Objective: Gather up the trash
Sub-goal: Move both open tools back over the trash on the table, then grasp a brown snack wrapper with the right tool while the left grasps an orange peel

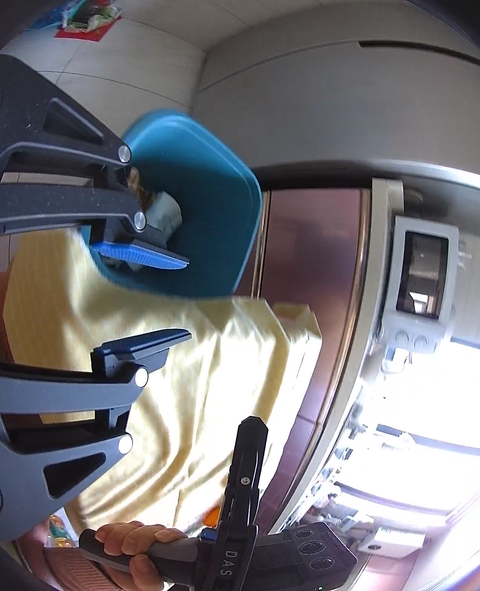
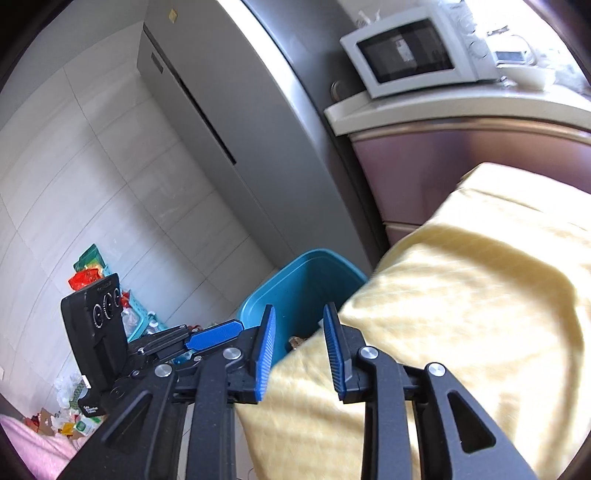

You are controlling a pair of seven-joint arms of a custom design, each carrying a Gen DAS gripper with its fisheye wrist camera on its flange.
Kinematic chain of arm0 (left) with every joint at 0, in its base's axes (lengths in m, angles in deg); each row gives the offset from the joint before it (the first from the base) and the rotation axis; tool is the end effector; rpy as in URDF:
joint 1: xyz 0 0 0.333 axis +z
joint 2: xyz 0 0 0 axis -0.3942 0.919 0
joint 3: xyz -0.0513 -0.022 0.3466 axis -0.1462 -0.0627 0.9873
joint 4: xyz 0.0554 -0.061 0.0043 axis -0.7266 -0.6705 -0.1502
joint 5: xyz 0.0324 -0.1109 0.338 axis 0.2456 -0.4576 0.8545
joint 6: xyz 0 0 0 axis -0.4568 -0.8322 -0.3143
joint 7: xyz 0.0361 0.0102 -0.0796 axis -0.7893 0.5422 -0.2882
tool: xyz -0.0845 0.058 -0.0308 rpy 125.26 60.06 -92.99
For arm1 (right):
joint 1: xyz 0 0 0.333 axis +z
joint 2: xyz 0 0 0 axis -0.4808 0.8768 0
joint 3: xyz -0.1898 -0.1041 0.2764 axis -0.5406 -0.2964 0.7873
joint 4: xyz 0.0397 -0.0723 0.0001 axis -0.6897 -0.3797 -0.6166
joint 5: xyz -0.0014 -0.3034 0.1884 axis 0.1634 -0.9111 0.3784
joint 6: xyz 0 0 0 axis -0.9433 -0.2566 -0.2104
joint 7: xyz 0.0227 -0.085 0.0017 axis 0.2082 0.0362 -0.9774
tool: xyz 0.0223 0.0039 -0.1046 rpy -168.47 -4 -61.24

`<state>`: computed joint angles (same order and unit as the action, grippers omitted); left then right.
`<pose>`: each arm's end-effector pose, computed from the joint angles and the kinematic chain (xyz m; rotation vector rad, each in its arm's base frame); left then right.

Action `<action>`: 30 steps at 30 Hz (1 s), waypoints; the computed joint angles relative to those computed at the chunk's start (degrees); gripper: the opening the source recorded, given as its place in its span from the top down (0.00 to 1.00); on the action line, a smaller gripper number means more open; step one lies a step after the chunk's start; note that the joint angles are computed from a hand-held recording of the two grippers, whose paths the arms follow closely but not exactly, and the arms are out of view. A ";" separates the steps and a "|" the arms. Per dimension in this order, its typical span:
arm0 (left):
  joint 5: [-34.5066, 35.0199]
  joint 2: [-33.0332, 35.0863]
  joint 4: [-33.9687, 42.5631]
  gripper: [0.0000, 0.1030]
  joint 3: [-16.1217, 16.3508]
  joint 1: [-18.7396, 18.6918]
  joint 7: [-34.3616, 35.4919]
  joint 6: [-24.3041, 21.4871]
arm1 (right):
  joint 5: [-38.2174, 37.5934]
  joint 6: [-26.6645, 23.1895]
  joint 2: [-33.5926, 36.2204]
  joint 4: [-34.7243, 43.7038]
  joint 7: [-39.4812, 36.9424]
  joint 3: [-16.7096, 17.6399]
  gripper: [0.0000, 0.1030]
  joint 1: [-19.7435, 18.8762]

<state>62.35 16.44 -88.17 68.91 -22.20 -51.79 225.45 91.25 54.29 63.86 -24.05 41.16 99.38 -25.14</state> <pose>0.5395 -0.0924 0.4587 -1.9246 1.4910 -0.9174 0.6749 0.1712 0.5046 -1.9287 0.8333 0.2216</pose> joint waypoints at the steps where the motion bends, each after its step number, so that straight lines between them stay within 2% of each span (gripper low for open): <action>1: -0.40 0.37 0.61 0.66 -0.31 -0.24 0.69 0.07 | 0.74 0.49 -0.74 -0.94 -0.68 -0.16 0.74 -0.57; 5: -4.75 2.26 2.92 0.65 -1.20 -1.67 6.01 1.32 | 3.46 2.27 -3.48 -4.59 -3.13 -1.42 0.73 -2.54; 8: -10.77 4.28 4.92 0.65 -1.90 -3.14 13.12 2.13 | 5.34 3.69 -5.11 -7.06 -4.39 -2.75 0.73 -3.89; 11: -18.03 6.63 7.18 0.65 -4.22 -3.70 21.94 2.13 | 6.95 5.86 -6.59 -9.56 -5.14 -4.22 0.73 -5.07; 14: -25.16 9.34 9.88 0.65 -7.84 -3.27 31.12 1.32 | 8.44 8.49 -7.71 -11.80 -5.47 -5.70 0.72 -6.35; 20: -36.40 16.77 19.18 0.63 -14.48 -3.27 46.87 -2.85 | 10.61 13.71 -8.03 -13.69 -4.65 -7.82 0.72 -9.03; 22: -40.28 20.10 23.58 0.62 -17.63 -2.45 52.86 -5.01 | 11.29 15.75 -7.95 -14.04 -4.42 -8.24 0.72 -9.81; 24: -43.01 23.39 28.50 0.60 -19.19 -3.10 57.40 -7.59 | 11.94 17.85 -7.63 -14.13 -4.30 -8.48 0.71 -10.51; 28: -47.10 29.83 39.18 0.59 -20.06 -6.16 65.13 -13.50 | 12.78 21.09 -6.44 -13.69 -3.45 -8.99 0.66 -12.38; 30: -48.50 32.83 44.78 0.56 -19.15 -8.55 67.89 -16.64 | 13.28 22.37 -5.46 -12.97 -3.04 -9.04 0.66 -13.44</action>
<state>13.85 49.27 -43.39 49.76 -30.75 16.10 208.81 104.53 76.66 58.39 -37.02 38.12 90.34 -38.59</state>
